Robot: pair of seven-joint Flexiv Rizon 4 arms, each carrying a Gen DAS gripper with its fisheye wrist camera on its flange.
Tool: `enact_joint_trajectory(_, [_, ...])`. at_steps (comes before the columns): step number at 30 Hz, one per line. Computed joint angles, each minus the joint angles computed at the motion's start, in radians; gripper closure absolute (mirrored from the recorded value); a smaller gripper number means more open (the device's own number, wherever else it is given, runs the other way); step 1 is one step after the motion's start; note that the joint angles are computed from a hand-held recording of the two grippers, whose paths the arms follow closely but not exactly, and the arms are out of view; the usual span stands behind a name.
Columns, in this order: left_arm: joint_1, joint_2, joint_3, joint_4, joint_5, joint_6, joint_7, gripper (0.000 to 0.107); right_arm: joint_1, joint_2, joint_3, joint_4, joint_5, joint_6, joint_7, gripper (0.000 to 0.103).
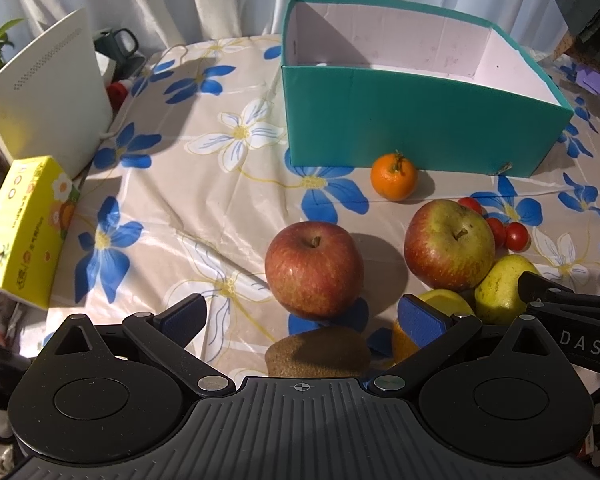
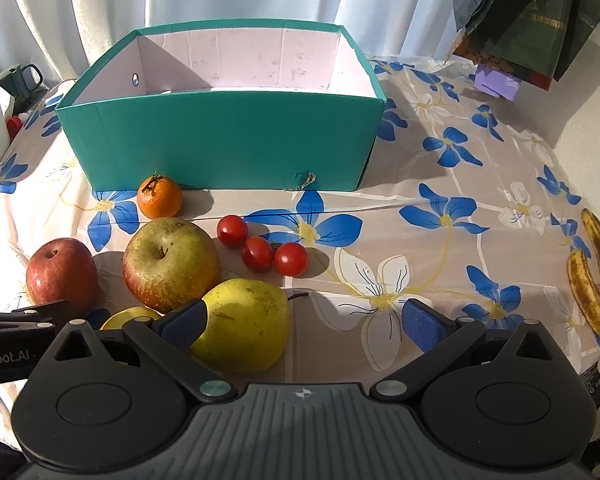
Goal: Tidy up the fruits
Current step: 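Move the left tool toward the brown kiwi in front of the apples, then close the left gripper on the kiwi while the right gripper grasps the yellow pear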
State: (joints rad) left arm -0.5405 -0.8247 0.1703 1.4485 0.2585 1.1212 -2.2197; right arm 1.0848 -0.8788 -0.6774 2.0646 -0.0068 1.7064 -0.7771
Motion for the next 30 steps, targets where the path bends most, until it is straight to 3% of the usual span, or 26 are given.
enact_joint_trajectory(8, [-0.019,0.014,0.024,0.008,0.032,-0.004,-0.034,0.004,-0.011,0.001,0.005,-0.003,0.008,0.008,0.0,0.0])
enact_joint_trajectory(12, [0.044,0.019,-0.042,0.033,-0.027,0.001,-0.001,0.004,-0.028,0.005,0.018,-0.008,0.012,0.007,0.005,0.0])
enact_joint_trajectory(17, [0.136,0.025,-0.132,0.144,-0.158,0.142,0.05,0.004,-0.043,0.005,0.028,-0.012,0.012,0.011,0.006,0.0])
enact_joint_trajectory(23, [0.125,0.02,-0.1,0.191,-0.214,0.24,0.098,0.004,-0.075,0.008,0.056,-0.02,0.003,0.006,0.006,0.0])
enact_joint_trajectory(27, [0.07,0.005,-0.029,0.199,-0.19,0.314,0.125,0.004,-0.11,0.014,0.087,-0.026,0.002,0.023,0.0,0.0])
enact_joint_trajectory(30, [0.104,-0.003,-0.08,0.227,-0.214,0.387,0.183,0.004,-0.125,0.016,0.099,-0.029,0.004,0.031,-0.003,0.0])
